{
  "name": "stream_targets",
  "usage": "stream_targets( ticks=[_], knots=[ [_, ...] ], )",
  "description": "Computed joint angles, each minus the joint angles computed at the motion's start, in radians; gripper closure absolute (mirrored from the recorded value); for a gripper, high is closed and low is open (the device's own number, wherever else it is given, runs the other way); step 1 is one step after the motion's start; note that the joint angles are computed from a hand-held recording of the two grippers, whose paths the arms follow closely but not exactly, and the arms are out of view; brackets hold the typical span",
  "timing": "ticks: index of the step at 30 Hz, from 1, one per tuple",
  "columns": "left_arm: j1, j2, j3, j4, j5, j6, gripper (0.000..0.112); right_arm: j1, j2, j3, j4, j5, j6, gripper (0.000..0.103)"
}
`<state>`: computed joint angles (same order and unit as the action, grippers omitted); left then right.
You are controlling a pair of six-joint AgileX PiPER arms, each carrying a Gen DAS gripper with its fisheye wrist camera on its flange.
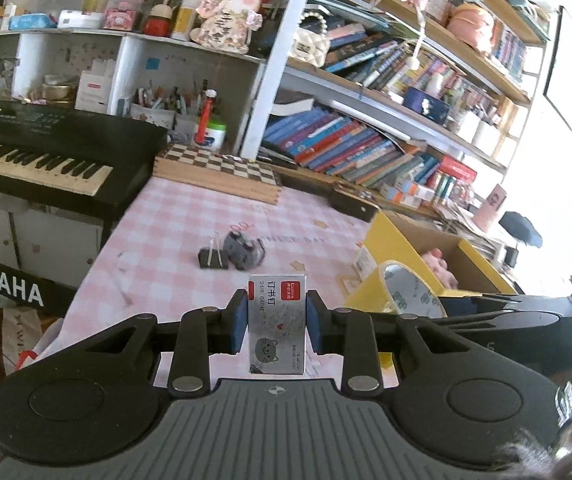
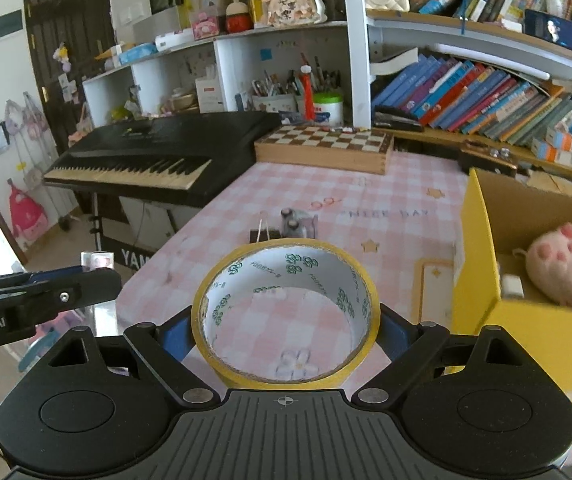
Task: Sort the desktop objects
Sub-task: 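Lift and carry the card and tape roll toward the yellow box with both grippers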
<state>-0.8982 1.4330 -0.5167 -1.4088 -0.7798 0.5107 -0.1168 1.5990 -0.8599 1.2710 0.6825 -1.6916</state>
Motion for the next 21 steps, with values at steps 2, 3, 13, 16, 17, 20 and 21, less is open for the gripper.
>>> stream_targets(
  ticks=[2,3,13,16,17,20,21],
  knots=[
    [-0.033,-0.01,0.009,-0.013,-0.009,0.011,0.085,-0.021,-0.032,0.043,0.005,0.003,-0.013,0.011],
    [-0.051,-0.014,0.011,-0.021,-0.012,0.016,0.085,-0.034,-0.049,0.066,0.009,0.005,-0.019,0.011],
    [-0.149,-0.012,0.025,0.003,0.016,0.006,0.085,-0.162,-0.174,0.229,0.011,0.013,-0.042,0.011],
    [-0.14,-0.001,0.016,0.052,0.056,-0.006,0.085,-0.206,-0.201,0.255,-0.002,0.014,-0.036,0.011],
    [-0.135,0.004,0.011,0.071,0.07,-0.01,0.085,-0.221,-0.21,0.26,-0.01,0.012,-0.025,0.011],
    [-0.114,0.022,-0.009,0.148,0.124,-0.034,0.084,-0.259,-0.229,0.268,-0.031,0.004,0.003,0.011],
    [-0.112,0.032,-0.016,0.171,0.135,-0.049,0.085,-0.273,-0.235,0.272,-0.037,0.003,0.007,0.011]
  ],
)
